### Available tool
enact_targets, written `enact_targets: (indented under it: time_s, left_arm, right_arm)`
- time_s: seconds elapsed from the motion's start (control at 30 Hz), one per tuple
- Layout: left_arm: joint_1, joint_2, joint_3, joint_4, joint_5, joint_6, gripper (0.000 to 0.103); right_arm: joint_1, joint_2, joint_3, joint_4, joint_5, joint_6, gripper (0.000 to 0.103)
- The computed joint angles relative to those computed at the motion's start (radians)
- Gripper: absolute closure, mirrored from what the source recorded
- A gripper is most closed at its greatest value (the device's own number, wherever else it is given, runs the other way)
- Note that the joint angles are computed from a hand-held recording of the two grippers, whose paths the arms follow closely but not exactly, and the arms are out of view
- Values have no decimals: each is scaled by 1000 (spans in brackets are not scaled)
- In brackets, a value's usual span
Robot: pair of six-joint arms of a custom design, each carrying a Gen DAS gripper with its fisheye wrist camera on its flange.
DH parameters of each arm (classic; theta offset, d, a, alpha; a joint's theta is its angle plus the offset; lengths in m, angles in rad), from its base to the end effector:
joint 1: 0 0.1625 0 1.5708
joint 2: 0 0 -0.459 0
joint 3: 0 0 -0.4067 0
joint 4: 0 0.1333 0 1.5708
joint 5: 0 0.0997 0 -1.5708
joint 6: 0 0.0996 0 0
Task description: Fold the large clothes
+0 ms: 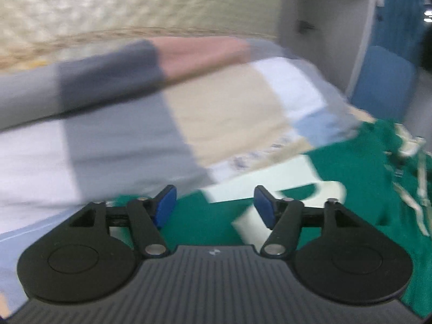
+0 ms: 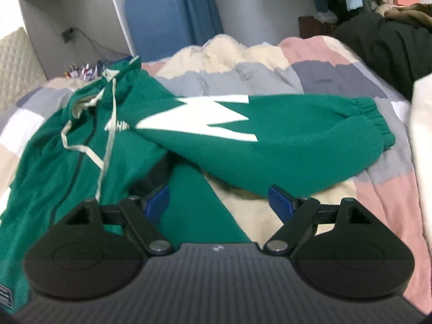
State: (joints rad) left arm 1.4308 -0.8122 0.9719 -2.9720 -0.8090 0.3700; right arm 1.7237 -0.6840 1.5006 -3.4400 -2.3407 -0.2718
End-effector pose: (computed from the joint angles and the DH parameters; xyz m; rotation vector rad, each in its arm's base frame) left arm 0.0860 -0.8379 0.5020 -0.0483 2.0221 -1.2919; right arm 0.1768 -0.7273 0.2073 -0.0401 -2.1304 1.1529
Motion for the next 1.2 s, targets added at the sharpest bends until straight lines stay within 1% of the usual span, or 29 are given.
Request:
enact_targets:
  time_s: [0.07, 0.13, 0.17, 0.27, 0.4, 0.43, 0.47, 0.53, 0.57, 0.63, 0.7, 0.77, 0.8, 0.83, 0.9, 0.97, 1.03, 1.07, 1.1, 1.13, 1.17, 1.2]
  left_arm:
    - [3, 3, -12, 15, 35, -21, 32]
    - [4, 18, -41, 46, 86, -60, 30]
    - [6, 24, -52, 56, 92, -78, 29]
    - [16, 26, -68, 129, 72, -161, 27]
    - [32, 8, -70, 225, 40, -290, 26]
    - [35, 1, -69, 246, 34, -323, 26]
    - [35, -4, -67, 254, 34, -337, 26]
    - [30, -23, -31, 232, 56, -340, 26]
    - [27, -36, -5, 206, 63, -346, 25]
    - [22, -58, 30, 185, 88, -360, 23]
    - [23, -64, 31, 203, 92, -376, 22]
    - [25, -72, 35, 253, 95, -418, 22]
    - [28, -82, 44, 273, 77, -448, 22]
    - [35, -90, 47, 297, 44, -491, 21]
    - [53, -93, 37, 324, -48, -552, 21]
    - [61, -84, 27, 312, -94, -560, 22]
    - [67, -74, 13, 321, -144, -566, 22]
    - [69, -70, 11, 322, -166, -563, 26]
    - [69, -65, 7, 326, -175, -549, 30]
    - [65, -60, 4, 321, -164, -523, 37]
    - [60, -54, 4, 306, -152, -487, 46]
    - [54, -48, 1, 291, -137, -449, 51]
  right_arm:
    - [-8, 6, -2, -21, -1, -38, 22]
    - [-18, 0, 6, -25, 7, -36, 22]
    - [-23, -4, 9, -23, 15, -26, 22]
    - [-39, -12, 16, -37, 35, 3, 22]
    - [-78, -44, 46, -67, 108, 140, 22]
    - [-88, -52, 53, -71, 127, 180, 22]
    - [-101, -64, 64, -71, 151, 237, 22]
    - [-118, -79, 79, -65, 176, 340, 22]
    - [-123, -82, 81, -58, 178, 372, 20]
    - [-135, -86, 85, -36, 173, 420, 19]
    - [-147, -92, 96, -22, 184, 461, 19]
    - [-158, -96, 110, -50, 214, 469, 19]
    - [-162, -96, 113, -64, 223, 475, 19]
    - [-166, -96, 117, -79, 238, 486, 18]
    - [-180, -97, 124, -110, 280, 501, 17]
    - [-195, -95, 121, -134, 319, 506, 17]
    - [-207, -89, 105, -146, 343, 474, 17]
    - [-214, -84, 93, -151, 357, 441, 19]
    - [-219, -74, 74, -152, 363, 390, 22]
    - [-222, -66, 56, -143, 360, 344, 29]
    - [-223, -59, 39, -133, 351, 301, 43]
    - [-220, -48, 18, -128, 333, 255, 51]
